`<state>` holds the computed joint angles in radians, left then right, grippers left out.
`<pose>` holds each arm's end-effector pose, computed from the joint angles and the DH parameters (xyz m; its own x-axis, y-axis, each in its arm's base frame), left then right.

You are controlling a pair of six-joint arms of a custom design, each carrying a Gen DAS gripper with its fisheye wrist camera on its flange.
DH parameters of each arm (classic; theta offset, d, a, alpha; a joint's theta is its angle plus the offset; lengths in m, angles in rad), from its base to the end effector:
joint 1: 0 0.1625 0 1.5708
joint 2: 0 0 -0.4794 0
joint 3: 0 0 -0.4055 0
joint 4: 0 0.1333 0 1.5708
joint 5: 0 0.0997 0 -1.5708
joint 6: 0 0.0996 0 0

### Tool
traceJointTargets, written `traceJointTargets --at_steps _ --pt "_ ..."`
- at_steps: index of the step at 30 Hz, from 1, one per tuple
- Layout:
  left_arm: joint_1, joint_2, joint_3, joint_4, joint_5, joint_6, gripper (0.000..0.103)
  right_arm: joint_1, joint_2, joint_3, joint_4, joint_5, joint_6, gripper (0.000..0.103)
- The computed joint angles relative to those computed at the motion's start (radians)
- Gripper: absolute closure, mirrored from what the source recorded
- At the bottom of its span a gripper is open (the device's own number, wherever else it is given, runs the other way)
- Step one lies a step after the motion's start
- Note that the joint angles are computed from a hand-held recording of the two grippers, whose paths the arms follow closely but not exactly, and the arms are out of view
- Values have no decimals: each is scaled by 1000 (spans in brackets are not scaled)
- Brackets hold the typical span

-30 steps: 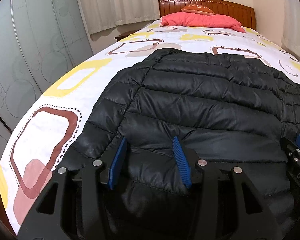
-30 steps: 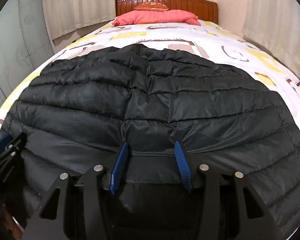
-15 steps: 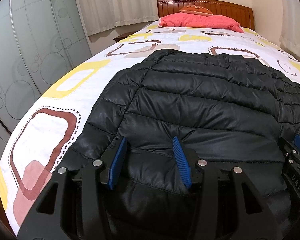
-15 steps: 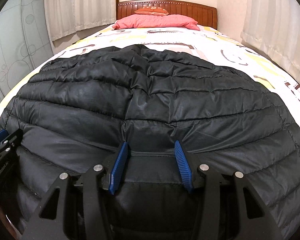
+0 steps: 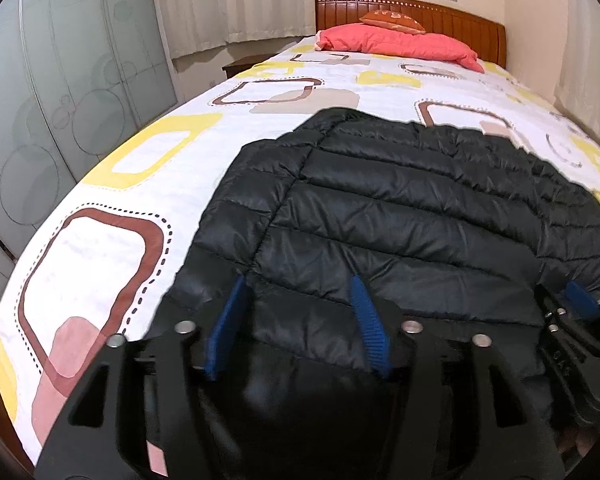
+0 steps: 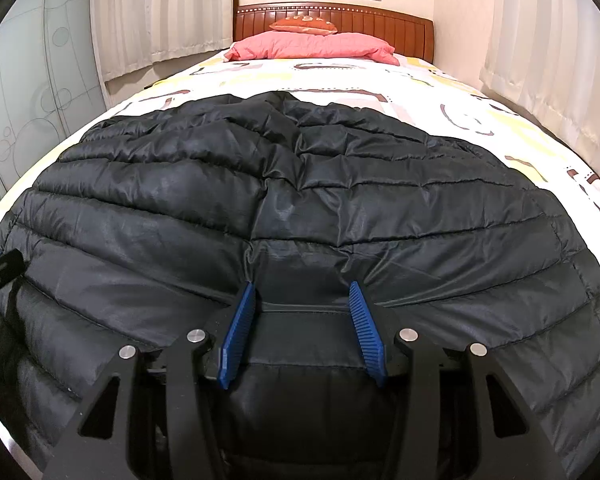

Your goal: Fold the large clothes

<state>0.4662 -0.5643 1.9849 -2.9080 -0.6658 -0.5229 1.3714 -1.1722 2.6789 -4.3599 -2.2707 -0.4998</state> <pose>-0.4051 -0.4408 -0.0517 -0.6344 0.2799 -0.7206 0.6618 0.6783 -0.3192 0.0057 -0.3209 0.2736 -0.5777 0.5306 0.6203 -0.2512 0.6074 -0.7536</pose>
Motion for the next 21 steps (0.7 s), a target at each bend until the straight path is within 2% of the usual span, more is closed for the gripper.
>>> traceJointTargets --at_steps 2,5,9,12,14,17,21 --pt "6 -23 12 -22 -5 -7 37 1 0 0 -1 -1 0 54" --pt "32 -58 27 -68 -21 -16 33 1 3 0 -5 -1 -1 54" --pt "90 -89 18 -80 -77 -46 32 1 7 0 -10 -2 -2 54" --pt "147 -100 6 -109 -199 -68 32 1 8 1 -12 -2 -2 54" --pt "190 -100 -9 -114 -288 -82 26 3 9 1 -14 -3 -2 54" --pt "222 -93 -27 -107 -325 -50 25 2 14 1 -19 -3 -3 54" --pt "288 -101 -23 -127 -468 -103 20 2 18 1 -25 -4 -4 54"
